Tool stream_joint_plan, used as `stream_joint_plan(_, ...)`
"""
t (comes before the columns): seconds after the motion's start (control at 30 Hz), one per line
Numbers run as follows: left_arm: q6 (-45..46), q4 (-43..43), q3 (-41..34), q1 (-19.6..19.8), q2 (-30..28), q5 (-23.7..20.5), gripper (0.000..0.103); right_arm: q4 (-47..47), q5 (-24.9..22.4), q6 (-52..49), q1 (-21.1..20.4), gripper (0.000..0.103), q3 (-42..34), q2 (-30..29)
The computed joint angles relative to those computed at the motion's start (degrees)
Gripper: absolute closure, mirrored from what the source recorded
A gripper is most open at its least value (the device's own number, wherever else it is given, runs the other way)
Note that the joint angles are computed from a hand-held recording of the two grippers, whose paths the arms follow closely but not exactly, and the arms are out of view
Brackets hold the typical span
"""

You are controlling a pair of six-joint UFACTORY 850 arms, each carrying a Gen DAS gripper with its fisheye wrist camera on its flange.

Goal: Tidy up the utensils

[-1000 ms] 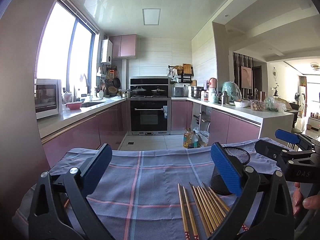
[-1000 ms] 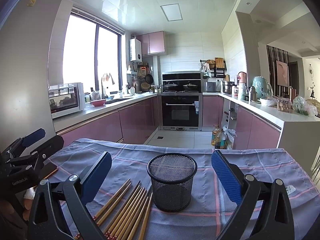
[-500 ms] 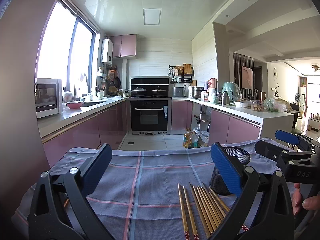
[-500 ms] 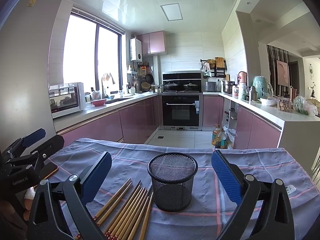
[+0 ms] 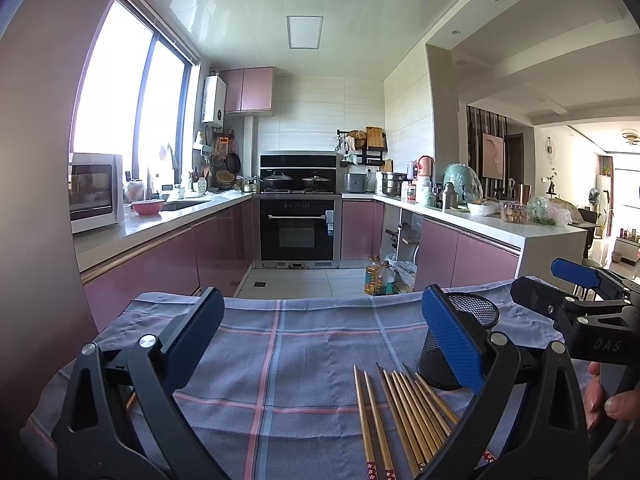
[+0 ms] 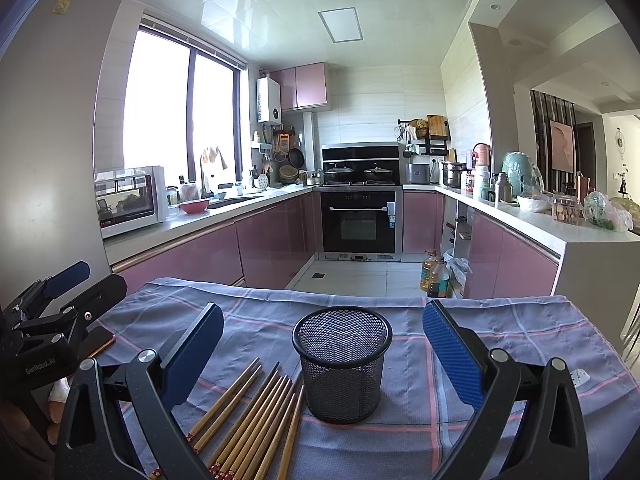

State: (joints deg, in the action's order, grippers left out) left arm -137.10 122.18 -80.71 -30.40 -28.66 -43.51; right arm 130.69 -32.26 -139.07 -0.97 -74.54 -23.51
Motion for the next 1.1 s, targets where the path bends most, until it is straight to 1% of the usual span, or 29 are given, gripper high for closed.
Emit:
stream_joint_plan(0.47,0.3,-0.6,-0.3,-0.2,-0.4,0.4,0.006,3.6,0.2,-3.5,0.2,0.006,0.9,0.6)
stream_joint_plan(0.7,0.8,-1.7,-1.1,0.0,-1.0,1.4,0.006,5.6,1.4,-5.3,0.4,0.006,1.0,0.9)
stream_joint_plan(0.87,0.7,-2.0,-1.3,0.0,-1.1,1.7,0.006,7.8,1.6,-7.4,0.7,0.006,1.5,1.2)
stream_joint_plan(1.1,0.7,-2.2,-1.3,0.1,-1.1,2.2,0.006,8.5,1.9,-8.0,0.7,0.006,1.5,1.4)
